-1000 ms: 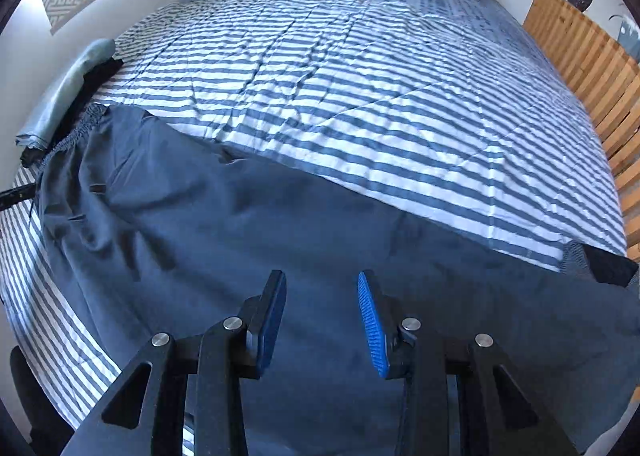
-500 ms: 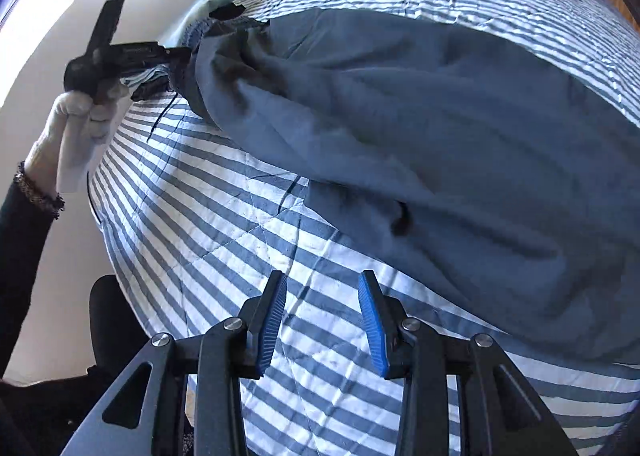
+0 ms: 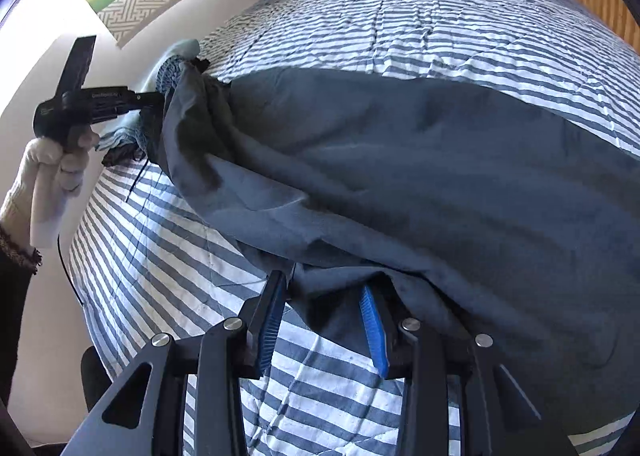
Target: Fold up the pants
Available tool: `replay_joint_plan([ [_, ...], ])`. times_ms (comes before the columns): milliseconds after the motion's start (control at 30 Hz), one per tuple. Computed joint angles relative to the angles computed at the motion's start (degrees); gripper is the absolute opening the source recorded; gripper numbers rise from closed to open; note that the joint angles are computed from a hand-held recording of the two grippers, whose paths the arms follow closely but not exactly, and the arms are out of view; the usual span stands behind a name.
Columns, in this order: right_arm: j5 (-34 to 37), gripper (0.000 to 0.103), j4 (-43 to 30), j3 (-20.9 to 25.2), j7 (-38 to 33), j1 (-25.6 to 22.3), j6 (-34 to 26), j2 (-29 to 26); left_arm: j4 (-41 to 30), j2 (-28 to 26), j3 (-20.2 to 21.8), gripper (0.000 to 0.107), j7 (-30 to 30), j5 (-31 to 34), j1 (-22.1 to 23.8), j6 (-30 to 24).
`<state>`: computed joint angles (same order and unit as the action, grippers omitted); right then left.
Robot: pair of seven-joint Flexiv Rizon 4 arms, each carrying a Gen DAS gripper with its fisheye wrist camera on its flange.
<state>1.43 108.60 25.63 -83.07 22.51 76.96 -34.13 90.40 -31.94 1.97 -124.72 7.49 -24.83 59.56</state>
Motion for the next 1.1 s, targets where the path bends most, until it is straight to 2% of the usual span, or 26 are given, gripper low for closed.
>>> replay_joint_plan([
  [67,-5.49,0.032,1.53,-6.4,4.65,6.1,1.2,0.35,0.59,0.58,-0.11,0.016,0.31,0.05,0.09,0.0],
  [100,-8.63,0.025,2.26,-8.2,7.01,7.44,1.63,0.6,0.86,0.99,-0.1,0.015,0.53,0.23,0.07,-0.06],
  [133,-8.03,0.006,1.97,-8.13,6.05,7.48,1.02,0.81,1.21,1.47,-0.11,0.014,0.73,0.38,0.07,-0.09],
  [167,-5.66,0.003,1.29,-6.29,3.49,5.92,0.1,1.13,1.69,2.06,-0.06,0.014,0.76,0.58,0.05,-0.07],
  [233,-3.96,0.003,1.26,-0.46,0.13,0.01,-0.11,2.2,2.9,3.22,-0.35,0.012,0.94,0.41,0.39,0.37],
  [300,0.54,0.002,0.68,6.41,-6.52,-6.59,-1.81,3.71,4.25,4.37,-0.52,0.012,0.95,0.35,0.59,0.57],
  [333,2.28,0.002,0.97,8.1,-9.01,-8.41,-2.2,4.99,5.13,4.99,-0.69,0.012,1.01,0.28,0.71,0.81],
  [433,8.3,0.002,0.68,13.46,-16.0,-13.21,-5.24,7.36,9.72,7.65,-0.97,0.012,0.35,0.44,0.68,2.95],
  [533,12.36,0.002,1.59,15.19,-19.74,-13.52,-7.45,8.5,14.9,9.99,-0.44,0.012,-1.57,1.95,-0.03,2.74],
  [633,9.32,0.004,4.62,9.04,-16.72,-5.49,-7.38,8.15,19.84,11.76,-2.46,0.012,0.17,-0.18,1.39,-0.47],
  [700,7.49,0.007,3.94,5.32,-14.39,-1.59,-13.78,6.71,21.42,13.83,-1.65,0.012,-1.97,2.19,0.41,-1.86],
  [767,8.88,0.007,3.99,4.37,-15.65,-0.83,-16.81,6.78,20.97,15.84,-0.92,0.012,-5.2,6.31,-0.69,-2.91],
  [867,16.45,0.007,4.09,6.48,-22.16,-4.51,-18.23,9.56,17.12,16.26,-1.97,0.014,-6.87,10.79,-1.01,-2.47],
  [967,23.49,0.007,4.21,7.05,-27.08,-6.92,-16.89,12.93,10.7,11.88,-4.61,0.015,-3.05,9.64,-0.44,-1.1],
  [1100,25.23,0.008,4.16,1.97,-23.29,-2.35,-8.43,13.67,0.35,2.53,-5.91,0.018,4.24,6.71,-2.33,-5.97],
])
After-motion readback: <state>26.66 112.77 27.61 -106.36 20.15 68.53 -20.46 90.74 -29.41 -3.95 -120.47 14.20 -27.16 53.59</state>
